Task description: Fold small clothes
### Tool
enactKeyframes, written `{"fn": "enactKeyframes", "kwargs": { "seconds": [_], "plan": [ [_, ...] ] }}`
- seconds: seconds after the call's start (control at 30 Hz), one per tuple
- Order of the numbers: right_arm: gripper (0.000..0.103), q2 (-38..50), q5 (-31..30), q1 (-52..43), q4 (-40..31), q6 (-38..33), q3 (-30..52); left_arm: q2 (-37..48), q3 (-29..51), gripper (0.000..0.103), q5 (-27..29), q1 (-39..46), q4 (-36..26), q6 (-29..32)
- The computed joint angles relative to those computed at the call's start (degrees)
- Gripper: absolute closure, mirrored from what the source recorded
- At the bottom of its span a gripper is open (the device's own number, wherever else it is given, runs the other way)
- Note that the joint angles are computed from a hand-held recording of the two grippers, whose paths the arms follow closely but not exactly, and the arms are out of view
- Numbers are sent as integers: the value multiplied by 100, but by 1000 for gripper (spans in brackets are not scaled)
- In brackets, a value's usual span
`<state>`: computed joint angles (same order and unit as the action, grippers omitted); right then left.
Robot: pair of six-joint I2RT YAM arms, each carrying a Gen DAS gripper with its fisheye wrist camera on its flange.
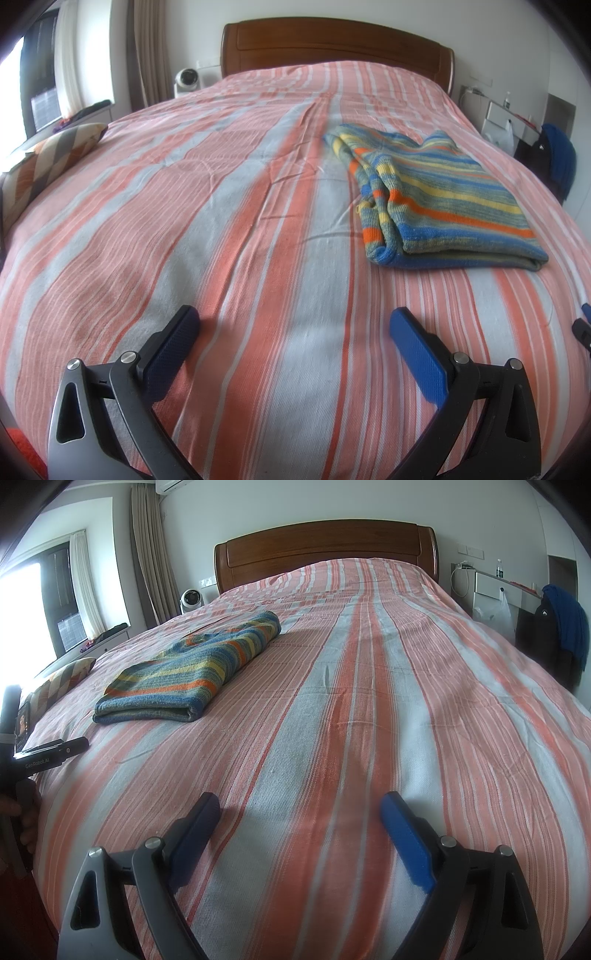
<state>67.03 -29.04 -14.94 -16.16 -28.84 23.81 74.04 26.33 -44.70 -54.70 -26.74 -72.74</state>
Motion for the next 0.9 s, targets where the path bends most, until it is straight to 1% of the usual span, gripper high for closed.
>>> {"fn": "enactKeyframes", "kwargs": {
  "seconds": [0.23,0.3,0.4,0.47,0.5,0.57,0.6,0.63,0.67,0.7,0.73,0.77,0.8,0.83,0.87,0.9],
  "plan": [
    [15,-10,-7,-3,6,-6,-12,16,8,1,14,12,8,13],
    [15,-10,-14,-7,9,-9,-15,15,18,1,1,-74,-97,-122],
    [15,-15,-10,-3,17,-9,-23,-70,40,1,96,-68,-225,-107],
    [15,-9,10,11,-18,-3,-5,-427,56,1,355,-22,-468,43],
    [15,-20,70,53,-112,7,47,-766,0,1,504,6,-539,160],
    [15,-112,383,258,-587,-20,298,-2058,-313,1,821,231,-511,530],
    [15,-134,389,303,-869,-42,470,-2748,-515,1,1122,508,-365,938],
    [15,-61,139,302,-1206,-2,734,-3154,-543,1,1648,1073,-200,1297],
    [15,91,-176,350,-1450,134,1017,-3272,-534,1,2309,1793,150,1770],
    [15,214,-346,430,-1532,282,1205,-3102,-472,1,3062,2513,546,2320],
    [15,489,-568,687,-1527,654,1556,-2644,-292,1,3898,3233,859,2873],
    [15,738,-666,927,-1460,935,1812,-1924,43,1,4523,3718,1037,3257],
    [15,1121,-802,1176,-1426,1164,2154,-1204,220,1,5282,4263,1648,3791],
    [15,1792,-1006,1508,-1396,1524,2706,-484,542,1,5620,4519,1832,4130],
    [16,2354,-1164,1702,-1515,1708,3162,203,1028,1,5657,4529,1567,4238],
    [19,3055,-1324,1856,-1811,1802,3767,923,1475,1,5647,4612,1525,4425]
  ]
}}
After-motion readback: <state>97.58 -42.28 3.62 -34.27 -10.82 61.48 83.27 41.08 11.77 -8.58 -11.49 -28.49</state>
